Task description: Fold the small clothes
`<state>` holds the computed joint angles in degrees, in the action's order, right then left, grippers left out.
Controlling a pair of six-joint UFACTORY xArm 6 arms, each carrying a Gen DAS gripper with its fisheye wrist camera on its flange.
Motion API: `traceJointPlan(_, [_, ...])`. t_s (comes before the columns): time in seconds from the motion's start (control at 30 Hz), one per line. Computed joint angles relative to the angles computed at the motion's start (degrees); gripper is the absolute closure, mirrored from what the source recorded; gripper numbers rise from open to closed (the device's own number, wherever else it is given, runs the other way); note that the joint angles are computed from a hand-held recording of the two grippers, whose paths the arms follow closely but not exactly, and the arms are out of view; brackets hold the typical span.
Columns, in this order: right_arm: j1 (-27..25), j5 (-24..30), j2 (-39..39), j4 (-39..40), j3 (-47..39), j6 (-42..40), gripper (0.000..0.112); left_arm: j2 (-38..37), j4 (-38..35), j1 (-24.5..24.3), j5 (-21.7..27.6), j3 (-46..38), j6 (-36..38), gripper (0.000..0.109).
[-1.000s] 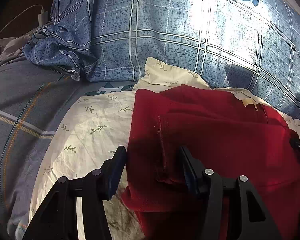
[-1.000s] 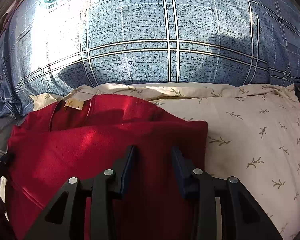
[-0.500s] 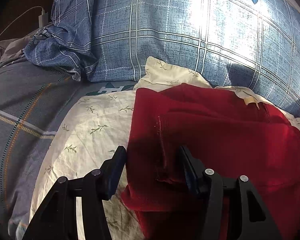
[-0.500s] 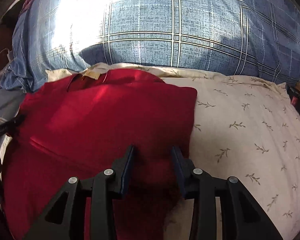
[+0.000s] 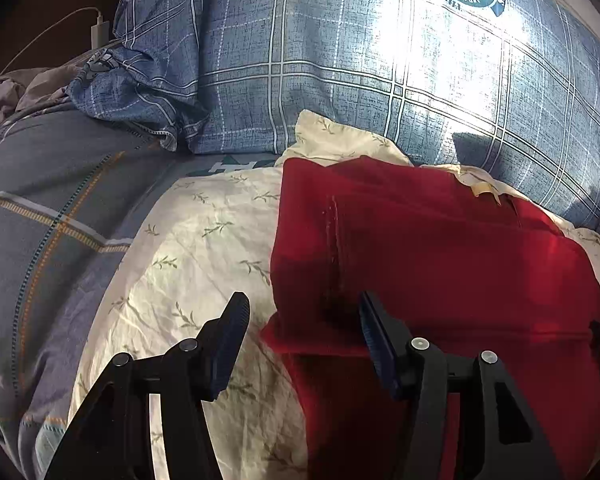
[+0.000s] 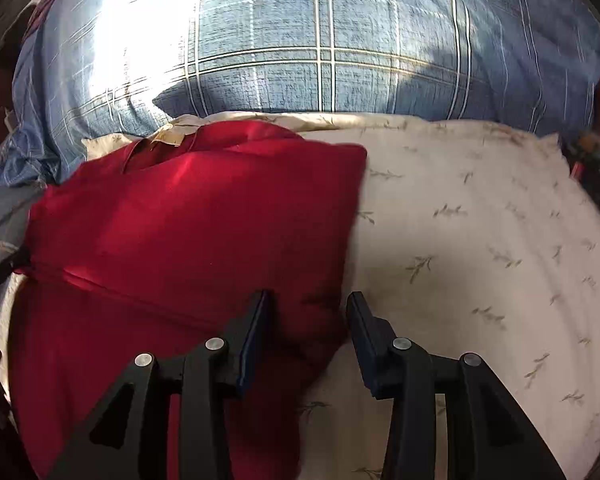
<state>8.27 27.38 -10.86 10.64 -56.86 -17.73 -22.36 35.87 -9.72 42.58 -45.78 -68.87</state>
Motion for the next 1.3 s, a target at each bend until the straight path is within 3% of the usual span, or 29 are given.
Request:
traceJointPlan(0.13, [-0.6, 1.1, -3.8, 4.7, 1.9, -3.4, 0.069, -2.3, 0.6, -2.1, 3.1, 0.1, -0.1, 0.052])
traceJointPlan(0.27, [-1.2, 3.0, -7.7, 9.0, 4.5, -7.3, 0.059, -5.4, 1.3, -5.2, 6.4, 0.8, -0.9, 0.046])
traceJointPlan(0.43, [-1.5, 4.6, -11.8, 12.6, 7.7, -9.8, 0.058, -8.7, 0.4, -8.4, 9.7, 1.9, -1.3, 0.045])
traceJointPlan(0.87, [-2.3, 8.3, -17.0, 14.5, 12.7, -11.2, 0.051, -14.3, -1.2, -14.4, 15.9, 4.0, -4.0, 0.04])
traceJointPlan(1.3, [-2.5, 9.0, -20.1, 14.6, 15.4, -10.4, 0.05, -16.1, -2.3, -16.6, 17.6, 5.0, -5.4, 0.039])
